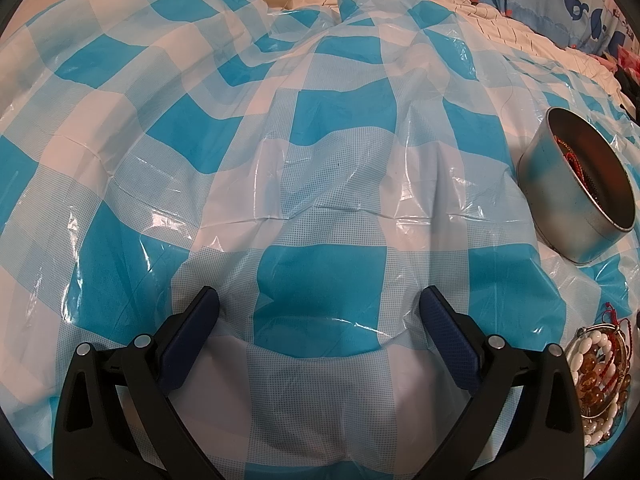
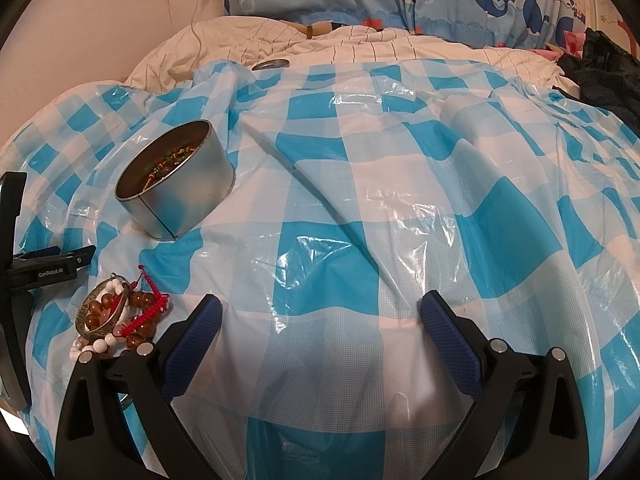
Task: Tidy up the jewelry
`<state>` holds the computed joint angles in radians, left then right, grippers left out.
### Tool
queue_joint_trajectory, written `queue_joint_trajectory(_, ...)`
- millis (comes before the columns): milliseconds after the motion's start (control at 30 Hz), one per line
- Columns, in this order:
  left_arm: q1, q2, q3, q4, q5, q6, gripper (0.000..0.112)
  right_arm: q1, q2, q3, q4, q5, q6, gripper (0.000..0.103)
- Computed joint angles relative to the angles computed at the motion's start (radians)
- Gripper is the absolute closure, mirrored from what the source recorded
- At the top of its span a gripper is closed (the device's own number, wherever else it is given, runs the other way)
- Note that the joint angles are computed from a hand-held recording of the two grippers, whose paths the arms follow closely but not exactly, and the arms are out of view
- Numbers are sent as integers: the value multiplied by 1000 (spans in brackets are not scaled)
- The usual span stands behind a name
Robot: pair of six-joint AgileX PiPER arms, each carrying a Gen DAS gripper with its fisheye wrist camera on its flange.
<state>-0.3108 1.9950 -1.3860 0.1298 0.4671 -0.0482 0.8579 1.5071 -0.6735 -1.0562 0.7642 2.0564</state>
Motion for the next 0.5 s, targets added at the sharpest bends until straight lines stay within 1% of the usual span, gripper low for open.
queue_joint_trajectory(500, -2, 13, -23, -4, 14, 1, 17, 6, 19, -22, 25, 21, -29, 7)
